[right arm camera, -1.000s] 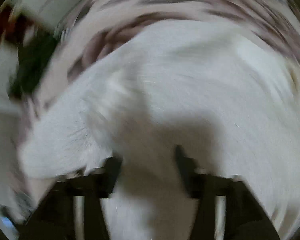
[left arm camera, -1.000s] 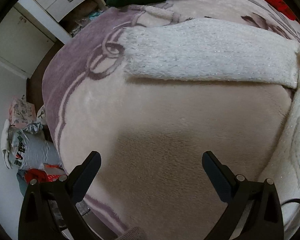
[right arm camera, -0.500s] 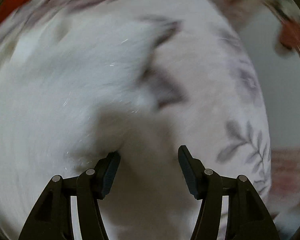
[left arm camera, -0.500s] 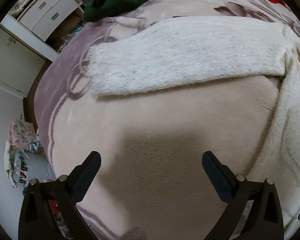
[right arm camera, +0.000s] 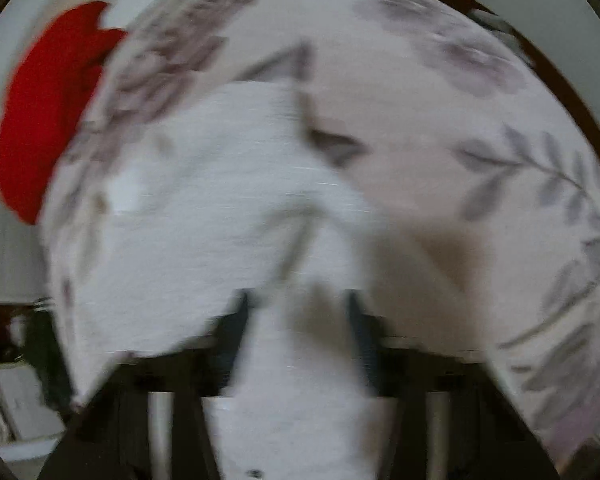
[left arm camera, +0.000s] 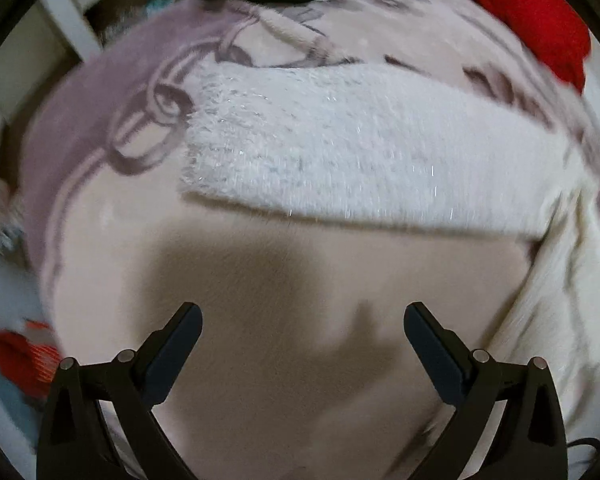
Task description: Fold large clothes
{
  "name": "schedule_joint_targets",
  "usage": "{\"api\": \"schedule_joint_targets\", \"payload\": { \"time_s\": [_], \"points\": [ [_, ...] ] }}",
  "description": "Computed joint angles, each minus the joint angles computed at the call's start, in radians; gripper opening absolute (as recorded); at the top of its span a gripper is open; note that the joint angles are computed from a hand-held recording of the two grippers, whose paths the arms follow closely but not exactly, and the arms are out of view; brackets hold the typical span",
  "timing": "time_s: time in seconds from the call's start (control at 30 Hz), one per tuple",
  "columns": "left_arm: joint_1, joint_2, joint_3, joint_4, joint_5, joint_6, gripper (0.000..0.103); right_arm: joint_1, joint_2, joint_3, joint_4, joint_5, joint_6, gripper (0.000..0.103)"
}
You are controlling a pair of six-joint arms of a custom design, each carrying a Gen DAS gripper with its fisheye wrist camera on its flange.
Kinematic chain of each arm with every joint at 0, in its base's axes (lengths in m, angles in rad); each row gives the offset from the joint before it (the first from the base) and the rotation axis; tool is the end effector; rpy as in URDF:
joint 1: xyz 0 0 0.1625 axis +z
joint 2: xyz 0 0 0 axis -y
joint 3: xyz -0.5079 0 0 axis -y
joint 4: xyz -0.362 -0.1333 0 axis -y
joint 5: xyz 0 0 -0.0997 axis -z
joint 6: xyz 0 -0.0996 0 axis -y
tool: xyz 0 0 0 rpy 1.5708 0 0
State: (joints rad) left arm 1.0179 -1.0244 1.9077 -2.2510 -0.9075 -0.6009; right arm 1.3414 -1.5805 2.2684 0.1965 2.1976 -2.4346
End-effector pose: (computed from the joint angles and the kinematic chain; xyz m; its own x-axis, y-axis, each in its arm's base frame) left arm -0.1366 -0.5919 0.2197 -0.7901 -0.0428 -0.6115 0.0820 0.9812 -0.1746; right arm 0.0164 -0.2593 0.3150 -0.4211 0.9045 -0.0667 0.5911 0.2180 -0.7766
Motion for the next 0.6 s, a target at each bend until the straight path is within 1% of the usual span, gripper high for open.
{"api": "schedule_joint_targets", "payload": {
  "time_s": [0.03,0.07,0.1,0.13,0.17,0.2,0.23,0.27,0.3,0.33,0.37,0.4,0.43,0.47,0.5,0.53,0.57,0.6],
  "points": [
    [0.018,0.001,-0.005,-0.035,-0.028,0.0,0.103,0.018,0.02,-0.017,-0.022,-0.005,-0.02,0.023],
    [0.041,0.002,-0.008,-0.081,-0.068,0.0,0.103,0.024,0.038,-0.029,-0.064,-0.019,-0.079,0.023],
    [0.06,0.007,-0.008,-0.125,-0.106,-0.005,0.103,0.047,0.097,-0.07,-0.086,-0.004,-0.096,0.023],
    [0.081,0.012,-0.01,-0.167,-0.145,-0.02,0.103,0.05,0.133,-0.094,-0.091,-0.008,-0.107,0.023],
    [0.104,0.018,-0.009,-0.217,-0.19,-0.035,0.102,0.011,0.182,-0.131,-0.055,-0.046,-0.122,0.023],
    [0.123,0.025,-0.007,-0.265,-0.219,-0.051,0.099,-0.034,0.248,-0.177,0.023,-0.085,-0.105,0.024],
    [0.136,0.033,-0.005,-0.3,-0.23,-0.077,0.097,-0.062,0.295,-0.203,0.071,-0.115,-0.085,0.024],
    [0.147,0.042,-0.003,-0.346,-0.239,-0.096,0.097,-0.06,0.313,-0.211,0.077,-0.105,-0.072,0.024],
    [0.153,0.05,-0.003,-0.384,-0.239,-0.109,0.097,-0.033,0.323,-0.222,0.088,-0.066,-0.061,0.024],
    [0.157,0.057,-0.004,-0.415,-0.235,-0.119,0.097,0.003,0.325,-0.229,0.106,-0.045,-0.057,0.028],
    [0.16,0.067,-0.011,-0.439,-0.224,-0.128,0.097,0.038,0.32,-0.226,0.114,-0.04,-0.05,0.037],
    [0.159,0.074,-0.016,-0.458,-0.211,-0.132,0.096,0.079,0.322,-0.222,0.124,-0.024,-0.022,0.044],
    [0.157,0.083,-0.026,-0.472,-0.185,-0.129,0.089,0.116,0.332,-0.227,0.145,-0.004,0.009,0.061],
    [0.151,0.091,-0.036,-0.469,-0.153,-0.126,0.083,0.179,0.359,-0.231,0.188,0.032,0.062,0.073],
    [0.143,0.098,-0.047,-0.458,-0.116,-0.121,0.063,0.225,0.391,-0.24,0.228,0.069,0.104,0.075],
    [0.134,0.106,-0.059,-0.445,-0.078,-0.114,0.038,0.282,0.445,-0.261,0.307,0.121,0.177,0.076],
    [0.129,0.114,-0.072,-0.441,-0.053,-0.094,0.026,0.334,0.511,-0.287,0.399,0.166,0.261,0.077],
    [0.122,0.12,-0.085,-0.432,-0.032,-0.072,0.017,0.368,0.565,-0.31,0.478,0.195,0.322,0.078]
  ]
}}
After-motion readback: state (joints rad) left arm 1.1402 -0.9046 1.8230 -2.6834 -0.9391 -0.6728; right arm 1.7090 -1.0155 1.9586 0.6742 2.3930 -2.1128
